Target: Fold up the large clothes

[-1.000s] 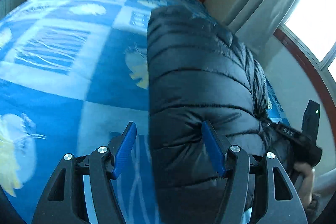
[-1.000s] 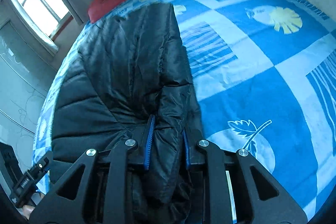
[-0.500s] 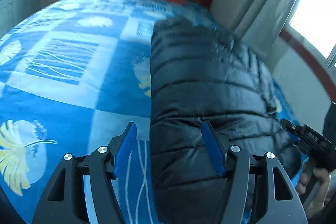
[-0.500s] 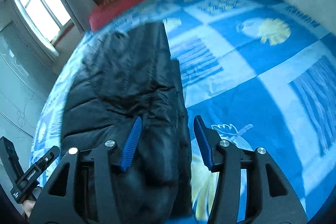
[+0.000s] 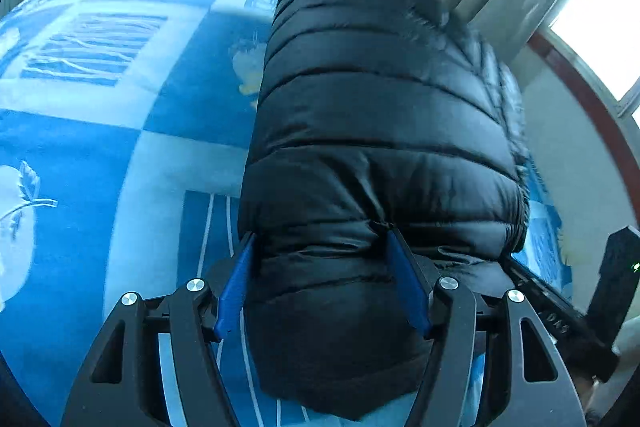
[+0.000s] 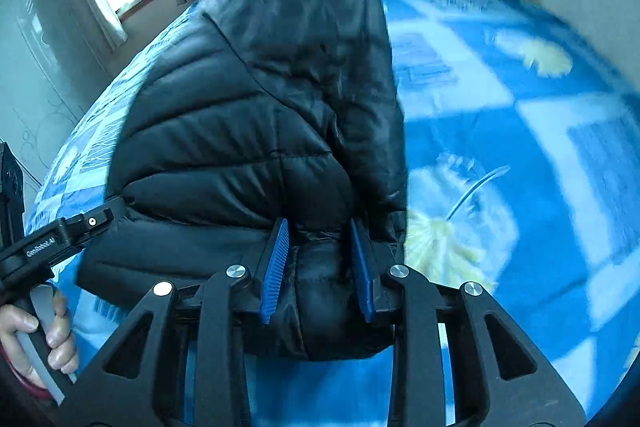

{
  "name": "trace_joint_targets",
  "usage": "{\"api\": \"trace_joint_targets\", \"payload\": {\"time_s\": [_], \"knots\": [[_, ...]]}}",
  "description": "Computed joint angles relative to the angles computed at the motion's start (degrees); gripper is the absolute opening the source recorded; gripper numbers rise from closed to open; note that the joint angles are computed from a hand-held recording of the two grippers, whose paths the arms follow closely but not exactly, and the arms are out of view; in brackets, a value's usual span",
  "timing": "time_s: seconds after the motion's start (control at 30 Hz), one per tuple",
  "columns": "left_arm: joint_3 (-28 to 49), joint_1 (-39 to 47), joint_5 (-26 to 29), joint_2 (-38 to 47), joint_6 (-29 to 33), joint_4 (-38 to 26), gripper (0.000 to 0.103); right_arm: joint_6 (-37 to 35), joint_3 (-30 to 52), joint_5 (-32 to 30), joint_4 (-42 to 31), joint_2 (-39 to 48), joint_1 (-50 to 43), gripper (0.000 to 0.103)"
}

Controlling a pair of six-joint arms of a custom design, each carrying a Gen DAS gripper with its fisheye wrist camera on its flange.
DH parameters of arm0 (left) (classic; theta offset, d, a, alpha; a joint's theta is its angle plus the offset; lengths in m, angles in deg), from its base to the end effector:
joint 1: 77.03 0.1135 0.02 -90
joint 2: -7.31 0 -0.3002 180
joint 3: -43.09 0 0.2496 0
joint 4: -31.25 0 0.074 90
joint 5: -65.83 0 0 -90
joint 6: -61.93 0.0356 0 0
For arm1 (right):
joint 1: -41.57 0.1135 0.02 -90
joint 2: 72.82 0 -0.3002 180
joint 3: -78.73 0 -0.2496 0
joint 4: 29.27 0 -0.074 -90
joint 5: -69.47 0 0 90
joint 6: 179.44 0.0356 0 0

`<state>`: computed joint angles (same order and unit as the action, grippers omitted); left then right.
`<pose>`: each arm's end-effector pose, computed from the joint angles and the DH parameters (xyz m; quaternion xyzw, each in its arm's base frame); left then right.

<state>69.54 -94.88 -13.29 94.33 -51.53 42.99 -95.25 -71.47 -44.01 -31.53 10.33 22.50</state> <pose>0.1871 -0.0673 0.1139 -0.0123 0.9324 -0.2065 0.2962 0.1874 -0.0498 0.1233 0.0482 0.9360 0.1275 0.3245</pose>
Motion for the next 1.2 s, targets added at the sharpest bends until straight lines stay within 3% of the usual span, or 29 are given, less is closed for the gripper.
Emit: {"api": "trace_joint_targets", "payload": {"time_s": [0.07,0.2,0.3,0.5,0.57,0.6,0.63,0.73,0.87,1.0,1.07,1.2], "knots": [[0.86,-0.29,-0.57,-0.69,0.04,-2.11,0.064,1.03,0.81,1.33,-2.48,-1.46,0.91,0.029],[1.21,-0.54,-2.35,-12.28,1.26,-11.42,0.063,0.01,4.26,1.22,-15.78,-13.06,-0.13,0.029],[3.38,-0.60,-3.70,-17.27,3.26,-12.86,0.063,0.71,8.26,-1.15,-20.21,-17.71,-1.65,0.031],[13.83,-0.40,-2.01,-3.78,2.82,-9.92,0.063,4.54,16.02,-3.49,-11.14,-4.11,1.17,0.031],[15.59,0.18,-1.32,0.06,2.80,-9.61,0.063,4.31,17.50,-1.67,-8.75,0.47,3.10,0.031],[16.10,0.10,-2.08,1.72,2.81,-9.09,0.063,3.84,18.70,3.27,-7.81,4.81,5.21,0.031],[17.18,-0.78,-3.84,4.11,3.25,-8.72,0.063,3.54,19.47,4.27,-7.50,7.71,5.86,0.027],[18.88,-2.27,-6.26,7.86,4.72,-8.08,0.063,4.37,19.07,2.99,-2.45,13.88,5.67,0.026],[18.34,-0.78,-4.71,4.52,6.80,-10.93,0.061,4.40,23.11,3.12,-11.74,10.06,5.27,0.025],[19.91,2.40,-2.30,-1.12,7.29,-11.40,0.061,6.85,27.82,0.62,-14.18,4.83,4.96,0.031],[23.97,3.33,-1.57,1.77,7.35,-12.84,0.061,6.99,30.85,0.96,-14.03,6.69,5.75,0.037],[30.62,5.31,0.93,10.40,4.91,-13.94,0.061,5.85,37.32,3.75,-13.16,15.52,7.69,0.037]]}}
